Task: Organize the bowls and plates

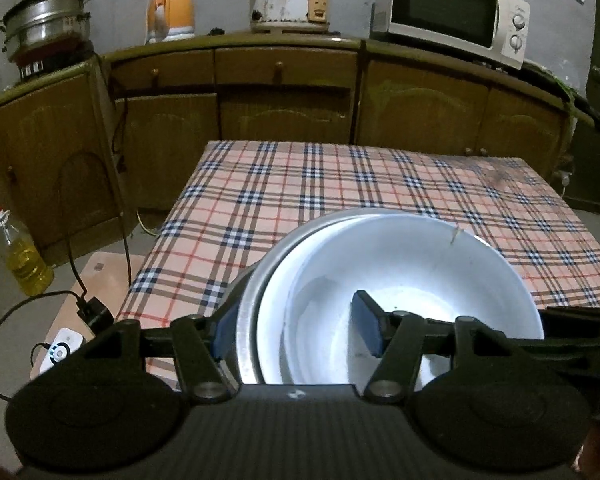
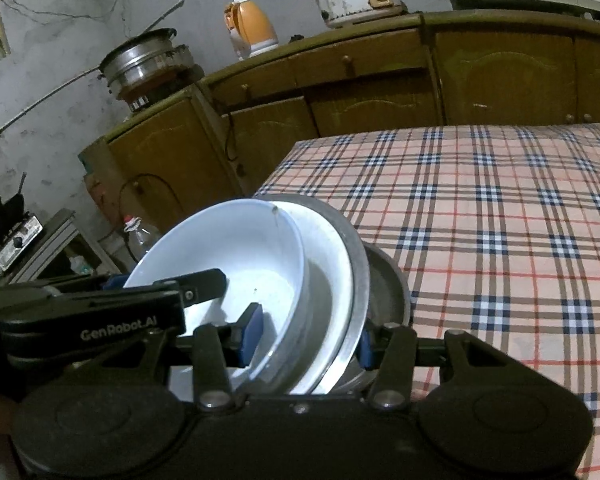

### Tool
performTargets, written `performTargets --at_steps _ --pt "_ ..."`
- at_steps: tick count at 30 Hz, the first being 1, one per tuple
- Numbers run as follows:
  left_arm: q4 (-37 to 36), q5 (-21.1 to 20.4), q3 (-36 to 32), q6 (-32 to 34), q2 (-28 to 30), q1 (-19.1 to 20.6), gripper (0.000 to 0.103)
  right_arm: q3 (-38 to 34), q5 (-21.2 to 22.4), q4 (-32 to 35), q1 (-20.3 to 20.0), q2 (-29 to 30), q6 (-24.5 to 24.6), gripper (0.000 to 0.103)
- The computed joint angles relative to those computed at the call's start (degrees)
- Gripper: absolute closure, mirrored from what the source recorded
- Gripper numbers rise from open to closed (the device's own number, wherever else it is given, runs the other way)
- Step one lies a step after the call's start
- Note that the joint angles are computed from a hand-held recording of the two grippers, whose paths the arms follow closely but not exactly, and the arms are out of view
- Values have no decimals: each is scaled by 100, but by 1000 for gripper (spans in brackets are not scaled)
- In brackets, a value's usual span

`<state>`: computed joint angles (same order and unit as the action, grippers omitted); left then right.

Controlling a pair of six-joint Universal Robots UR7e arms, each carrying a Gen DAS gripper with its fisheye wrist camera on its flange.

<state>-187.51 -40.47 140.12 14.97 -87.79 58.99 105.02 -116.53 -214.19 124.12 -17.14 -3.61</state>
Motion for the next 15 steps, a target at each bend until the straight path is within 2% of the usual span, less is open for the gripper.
performTargets --at_steps 15 --pt "-100 -638 -256 403 236 638 41 -439 -233 136 -41 414 160 46"
